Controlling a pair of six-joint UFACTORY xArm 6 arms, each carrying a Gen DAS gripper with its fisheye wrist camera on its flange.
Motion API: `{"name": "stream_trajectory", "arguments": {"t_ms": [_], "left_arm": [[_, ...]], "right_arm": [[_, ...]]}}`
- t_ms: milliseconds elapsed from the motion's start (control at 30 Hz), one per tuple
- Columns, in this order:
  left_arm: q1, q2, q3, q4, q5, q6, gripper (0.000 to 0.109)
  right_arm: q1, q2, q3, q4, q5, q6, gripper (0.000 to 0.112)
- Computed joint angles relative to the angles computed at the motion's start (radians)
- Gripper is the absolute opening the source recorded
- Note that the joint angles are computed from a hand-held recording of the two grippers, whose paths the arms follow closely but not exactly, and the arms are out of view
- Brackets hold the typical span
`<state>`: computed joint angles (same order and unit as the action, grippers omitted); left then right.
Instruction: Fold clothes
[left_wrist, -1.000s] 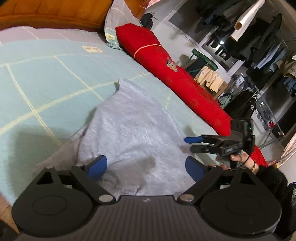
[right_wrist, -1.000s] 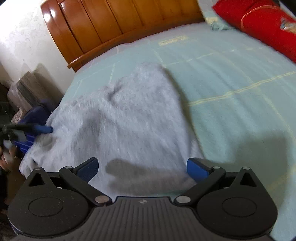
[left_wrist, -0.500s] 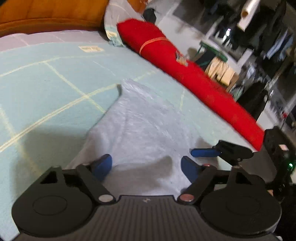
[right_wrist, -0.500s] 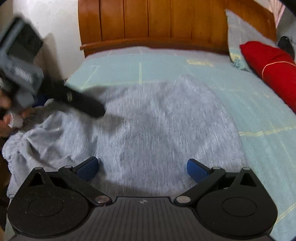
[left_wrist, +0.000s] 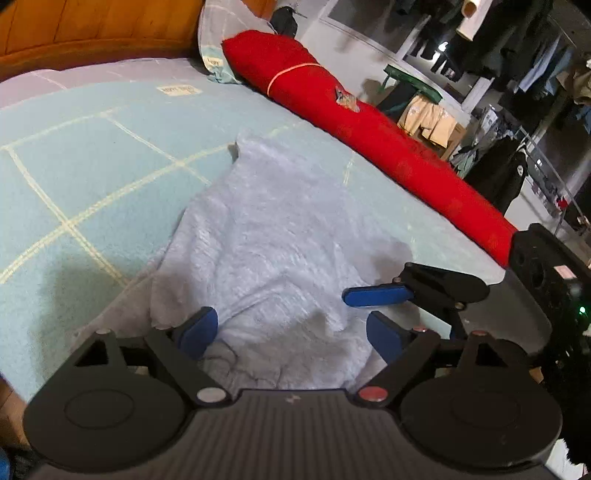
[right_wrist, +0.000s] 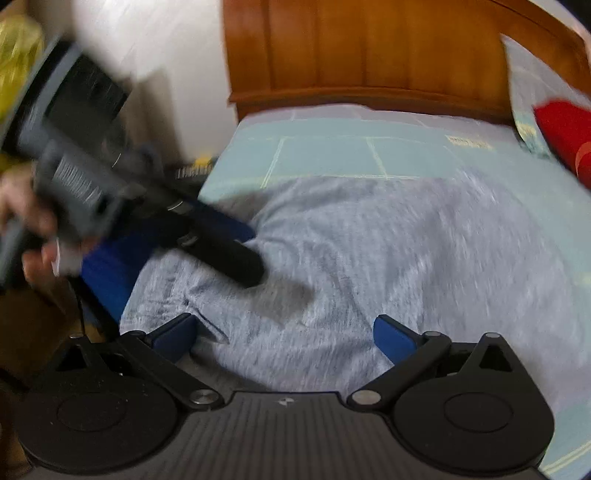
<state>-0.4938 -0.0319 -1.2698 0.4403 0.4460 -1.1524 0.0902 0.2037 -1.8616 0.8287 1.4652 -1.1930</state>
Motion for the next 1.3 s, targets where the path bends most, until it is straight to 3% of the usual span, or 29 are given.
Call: {"name": "stream_trajectory", "arguments": {"t_ms": [67, 167, 267, 333, 467, 567, 733, 967, 1300], "left_arm": [[-0.010, -0.003, -0.041, -0.005, 0.046, 0.025, 0.088], [-0.010, 0.022, -0.102, -0.009, 0.042, 0.078, 0.088], [-0.007, 0.128, -0.245, -0.071, 0.056, 0.177, 0.089], [-0.002, 0.229, -0.364, -0.129, 0.112, 0.241, 0.089], [-0.011, 0.399, -0.572, -0.131, 0.332, 0.255, 0.089], [-0.027, 0.397, -0.553, -0.068, 0.341, 0.226, 0.089], [-0.095, 0.356, -0.594, 0.036, 0.480, 0.187, 0.089], [-0.178, 0.319, -0.594, 0.087, 0.588, 0.193, 0.090], [-0.172, 0.253, -0.427, 0.097, 0.486, 0.017, 0.090]], "right_arm": [[-0.001, -0.024, 0.015, -0.014, -0.009, 0.013, 0.103], [-0.002, -0.093, 0.069, -0.037, -0.041, -0.012, 0.103], [-0.019, -0.160, 0.122, -0.076, -0.047, 0.013, 0.103], [-0.028, -0.215, 0.174, -0.120, -0.066, 0.048, 0.103], [-0.039, -0.327, 0.286, -0.254, -0.172, 0.130, 0.103], [-0.100, -0.383, 0.330, -0.255, -0.173, 0.138, 0.103], [-0.217, -0.474, 0.407, -0.205, -0.121, 0.127, 0.103], [-0.398, -0.571, 0.468, -0.151, -0.003, 0.131, 0.103], [-0.559, -0.644, 0.515, -0.163, 0.091, 0.139, 0.103]]}}
